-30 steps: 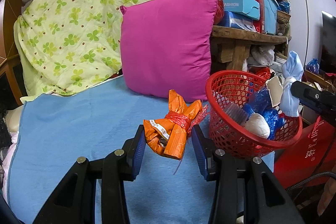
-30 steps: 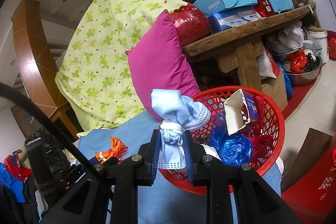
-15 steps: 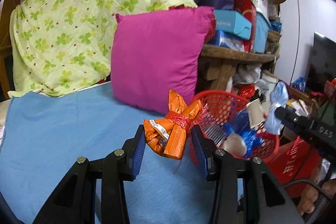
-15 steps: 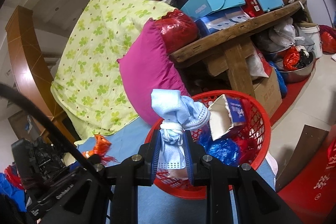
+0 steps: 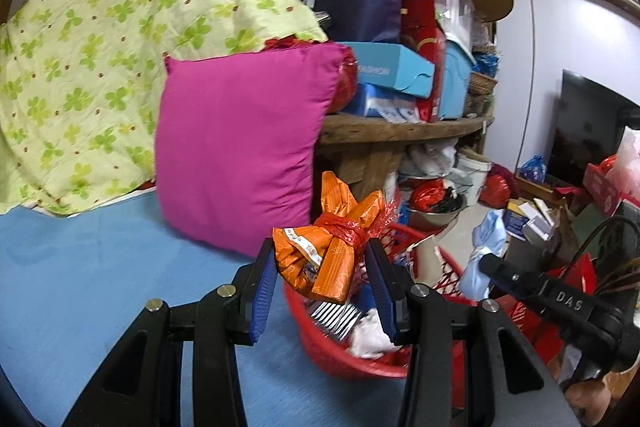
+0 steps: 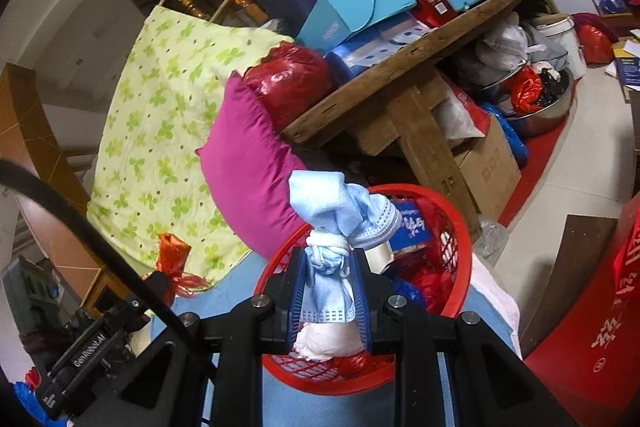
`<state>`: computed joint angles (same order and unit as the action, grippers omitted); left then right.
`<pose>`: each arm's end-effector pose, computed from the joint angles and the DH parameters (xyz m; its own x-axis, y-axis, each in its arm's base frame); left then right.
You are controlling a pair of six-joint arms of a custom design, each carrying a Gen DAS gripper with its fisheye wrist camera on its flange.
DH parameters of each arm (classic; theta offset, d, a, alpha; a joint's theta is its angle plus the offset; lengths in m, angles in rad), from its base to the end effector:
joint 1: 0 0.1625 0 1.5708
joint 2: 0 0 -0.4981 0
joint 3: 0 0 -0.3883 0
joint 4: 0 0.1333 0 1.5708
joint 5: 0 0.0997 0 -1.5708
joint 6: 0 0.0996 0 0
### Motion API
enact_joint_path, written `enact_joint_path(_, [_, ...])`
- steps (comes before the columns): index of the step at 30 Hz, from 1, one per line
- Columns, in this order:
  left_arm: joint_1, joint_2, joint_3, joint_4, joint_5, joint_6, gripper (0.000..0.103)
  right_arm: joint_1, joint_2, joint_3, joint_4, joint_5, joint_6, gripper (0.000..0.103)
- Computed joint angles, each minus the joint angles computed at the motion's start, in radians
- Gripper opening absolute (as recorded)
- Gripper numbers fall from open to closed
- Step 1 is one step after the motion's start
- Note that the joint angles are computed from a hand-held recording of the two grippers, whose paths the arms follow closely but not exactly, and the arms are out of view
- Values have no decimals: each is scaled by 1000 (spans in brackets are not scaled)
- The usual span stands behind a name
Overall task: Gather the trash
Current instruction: 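Lower both tools into the wastebasket and open them to drop the tissue and wrapper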
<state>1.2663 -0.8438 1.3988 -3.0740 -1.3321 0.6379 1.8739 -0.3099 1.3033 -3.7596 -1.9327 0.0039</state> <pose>-0.0896 -0.8081 0.3546 -0.6868 0.4181 -0.5945 0.7268 0.3826 -0.5705 0.3352 -0.7434 0.0477 -0.9913 0.0366 0.1262 -0.1056 0.3498 -0.9309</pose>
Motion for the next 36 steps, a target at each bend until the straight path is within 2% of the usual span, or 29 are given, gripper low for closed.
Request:
enact_joint_path(5, [14, 14, -28, 62, -49, -5, 46, 7, 19, -41, -2, -39, -40, 25])
enact_joint_path(7, [22, 18, -57, 137, -85, -19, 46, 10, 29, -65, 11, -46, -62, 25])
enact_joint_path(14, [50, 35, -132, 275, -159, -112, 46, 7, 38, -163, 49, 20, -59, 25])
enact_joint_path(19, [59, 50, -168, 302, -160, -138, 46, 9, 59, -272, 112, 48, 10, 26])
enact_joint_path(22, [66, 62, -192, 324, -162, -147, 46, 3, 85, -322, 151, 46, 6, 26])
enact_joint_path(27, [75, 86, -235, 372, -171, -172, 46, -20, 84, -309, 230, 33, 53, 26])
enact_joint_path(36, [66, 123, -246, 382, -148, -169, 46, -35, 65, -268, 230, 41, 48, 26])
